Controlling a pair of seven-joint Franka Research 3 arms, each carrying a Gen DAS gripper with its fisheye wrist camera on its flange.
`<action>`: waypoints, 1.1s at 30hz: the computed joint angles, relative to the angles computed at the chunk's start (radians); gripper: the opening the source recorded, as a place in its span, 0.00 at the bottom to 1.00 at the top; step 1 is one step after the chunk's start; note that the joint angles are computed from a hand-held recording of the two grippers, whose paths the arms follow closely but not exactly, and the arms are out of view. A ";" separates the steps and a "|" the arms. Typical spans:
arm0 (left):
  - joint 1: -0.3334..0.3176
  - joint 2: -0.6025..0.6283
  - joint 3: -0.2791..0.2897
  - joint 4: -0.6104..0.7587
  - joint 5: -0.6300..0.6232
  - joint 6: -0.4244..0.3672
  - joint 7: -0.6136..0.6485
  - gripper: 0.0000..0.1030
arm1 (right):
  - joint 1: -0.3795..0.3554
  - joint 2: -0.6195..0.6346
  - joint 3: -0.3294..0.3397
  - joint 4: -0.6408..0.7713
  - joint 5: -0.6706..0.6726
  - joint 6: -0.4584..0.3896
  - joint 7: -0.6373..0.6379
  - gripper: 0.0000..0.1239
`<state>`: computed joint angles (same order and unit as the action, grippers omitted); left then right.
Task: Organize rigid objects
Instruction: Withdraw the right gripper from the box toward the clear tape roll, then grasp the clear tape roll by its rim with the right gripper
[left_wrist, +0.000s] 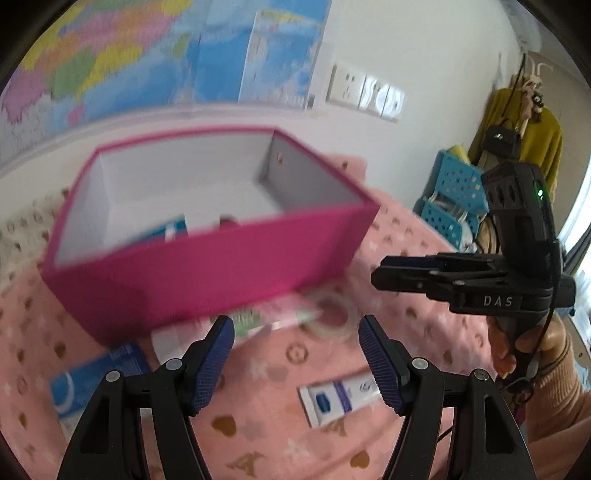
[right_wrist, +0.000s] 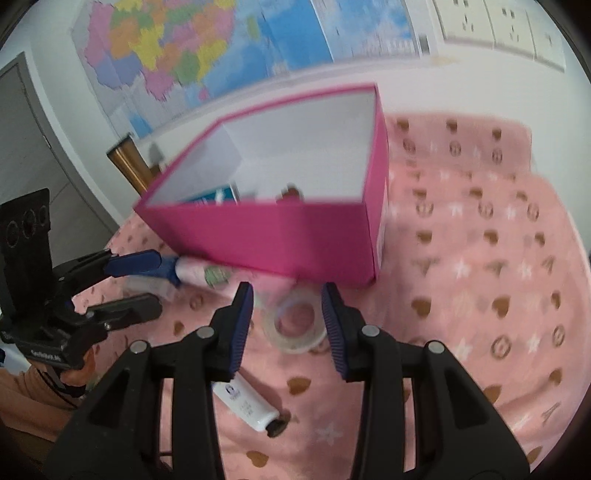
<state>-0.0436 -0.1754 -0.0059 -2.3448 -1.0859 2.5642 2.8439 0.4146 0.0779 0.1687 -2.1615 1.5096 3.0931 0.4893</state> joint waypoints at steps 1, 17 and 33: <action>0.001 0.006 -0.003 -0.001 0.012 0.000 -0.017 0.69 | 0.001 0.010 -0.002 -0.006 -0.040 -0.003 0.044 0.33; -0.004 0.038 -0.025 -0.015 0.058 0.020 -0.102 0.69 | -0.003 0.127 -0.020 -0.016 -0.607 0.039 0.587 0.33; 0.015 0.078 -0.039 0.013 0.091 -0.010 -0.150 0.69 | 0.388 0.160 -0.472 -0.049 -1.319 0.054 1.174 0.21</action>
<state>-0.0286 -0.0970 -0.0454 -2.3319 -0.9945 2.5542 2.6941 0.8026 0.2381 -0.3036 -2.2105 0.1902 3.1468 1.6633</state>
